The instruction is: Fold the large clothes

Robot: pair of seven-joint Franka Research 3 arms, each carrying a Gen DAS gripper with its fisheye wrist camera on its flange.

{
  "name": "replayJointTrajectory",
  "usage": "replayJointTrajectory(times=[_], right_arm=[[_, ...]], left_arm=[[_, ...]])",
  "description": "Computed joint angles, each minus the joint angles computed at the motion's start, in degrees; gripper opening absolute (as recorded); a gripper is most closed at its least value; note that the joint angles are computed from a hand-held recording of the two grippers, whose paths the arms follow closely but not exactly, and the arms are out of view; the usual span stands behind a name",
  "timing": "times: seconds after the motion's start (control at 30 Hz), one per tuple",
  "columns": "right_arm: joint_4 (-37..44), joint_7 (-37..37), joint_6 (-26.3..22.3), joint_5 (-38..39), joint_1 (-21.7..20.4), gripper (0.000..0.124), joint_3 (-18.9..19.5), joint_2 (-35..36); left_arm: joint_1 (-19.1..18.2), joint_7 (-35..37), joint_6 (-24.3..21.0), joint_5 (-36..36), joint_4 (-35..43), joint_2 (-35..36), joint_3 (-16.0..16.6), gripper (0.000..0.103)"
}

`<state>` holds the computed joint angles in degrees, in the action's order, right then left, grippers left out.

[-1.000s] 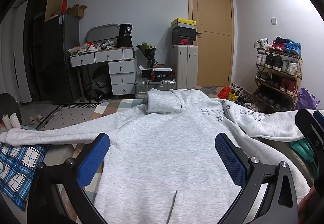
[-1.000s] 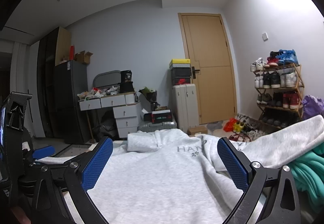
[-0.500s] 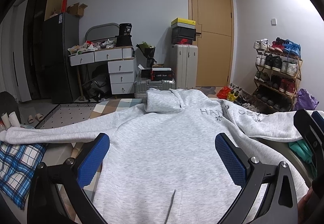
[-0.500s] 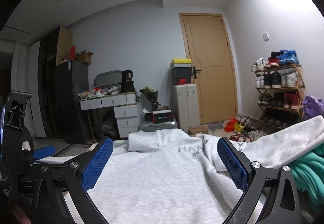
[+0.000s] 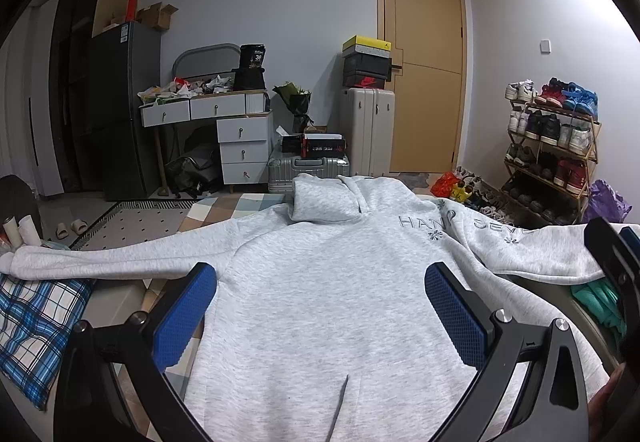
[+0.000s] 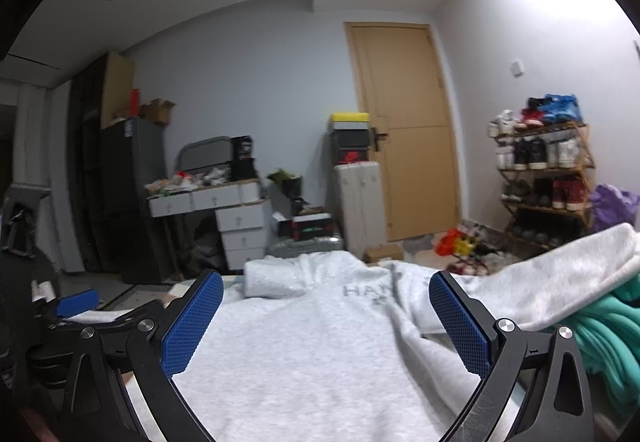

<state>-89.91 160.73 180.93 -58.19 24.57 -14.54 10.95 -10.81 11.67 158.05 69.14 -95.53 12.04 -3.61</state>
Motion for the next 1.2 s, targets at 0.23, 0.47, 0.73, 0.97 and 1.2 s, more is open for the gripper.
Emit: replayJointTrajectory(times=[0.23, 0.47, 0.73, 0.97, 1.2], right_arm=[[-2.64, -25.32, -3.98, 27.52, -10.71, 0.103, 9.89, -1.38], [0.57, -43.72, -16.56, 48.05, -18.05, 0.103, 9.88, -2.98], [4.97, -41.66, -30.53, 55.42, -25.17, 0.103, 6.93, -2.85], [10.3, -45.59, -37.17, 69.01, -30.23, 0.093, 8.43, 2.46], [16.17, -51.23, -44.48, 81.14, -33.67, 0.023, 10.38, 6.85]], left_arm=[[0.64, 2.07, 1.73, -3.06, -0.6, 0.04, -0.22, 0.102], [0.39, 4.12, 2.74, -4.05, -1.23, -0.3, -0.06, 0.102], [0.4, 7.64, 2.54, -7.37, -0.9, 0.25, -0.19, 0.102], [0.14, 8.29, 2.5, -7.95, -1.13, 0.09, 0.16, 0.102], [0.29, 7.24, 2.56, -7.36, -1.41, -0.17, 0.31, 0.102]])
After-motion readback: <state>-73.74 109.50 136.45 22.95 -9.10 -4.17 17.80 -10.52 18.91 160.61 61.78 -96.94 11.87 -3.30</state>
